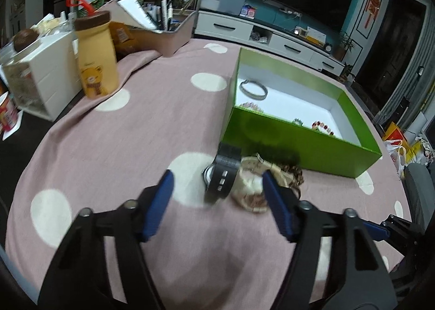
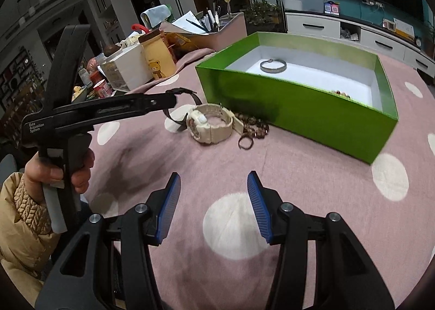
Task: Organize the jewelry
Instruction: 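Grasp black watch with left tool while right tool grasps white watch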
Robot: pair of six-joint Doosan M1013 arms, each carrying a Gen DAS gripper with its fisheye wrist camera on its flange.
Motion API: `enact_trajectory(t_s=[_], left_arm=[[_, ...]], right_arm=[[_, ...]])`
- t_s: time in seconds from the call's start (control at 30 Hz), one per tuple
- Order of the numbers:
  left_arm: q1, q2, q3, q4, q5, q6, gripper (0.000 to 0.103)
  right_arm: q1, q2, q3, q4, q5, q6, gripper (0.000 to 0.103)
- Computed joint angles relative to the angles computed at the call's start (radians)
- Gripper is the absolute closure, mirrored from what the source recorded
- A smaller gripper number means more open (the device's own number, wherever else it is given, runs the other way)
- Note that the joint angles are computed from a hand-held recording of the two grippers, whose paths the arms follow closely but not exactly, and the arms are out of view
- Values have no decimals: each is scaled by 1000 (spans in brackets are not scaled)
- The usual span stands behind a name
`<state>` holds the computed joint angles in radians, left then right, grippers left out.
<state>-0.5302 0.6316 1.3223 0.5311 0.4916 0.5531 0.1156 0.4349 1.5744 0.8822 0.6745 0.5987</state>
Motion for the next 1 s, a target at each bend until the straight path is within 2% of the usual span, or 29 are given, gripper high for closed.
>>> enact_trajectory(t_s=[0.07, 0.1, 0.13, 0.37, 0.53, 0.8, 0.93, 1.0], left_arm=[[3, 7, -9, -16, -9, 30, 63], [4, 10, -12, -25, -14, 45, 74], [6, 13, -14, -38, -22, 67, 80], [18, 7, 2, -93, -69, 122, 83], [32, -13, 35, -111, -103, 97, 83], [31, -38, 69, 16, -110, -31, 83], [31, -43, 75, 23, -105, -37, 83], [33, -47, 81, 30, -108, -53, 83]], right_arm=[[6, 8, -17, -13, -5, -4, 51], [8, 15, -27, -17, -5, -4, 51], [12, 23, -41, -29, -5, 0, 51], [39, 70, -116, -78, 20, -23, 51], [58, 104, -170, -129, 49, -36, 51], [87, 145, -231, -236, 75, -30, 52], [98, 166, -258, -308, 93, -5, 66], [103, 162, -248, -332, 69, -5, 78]])
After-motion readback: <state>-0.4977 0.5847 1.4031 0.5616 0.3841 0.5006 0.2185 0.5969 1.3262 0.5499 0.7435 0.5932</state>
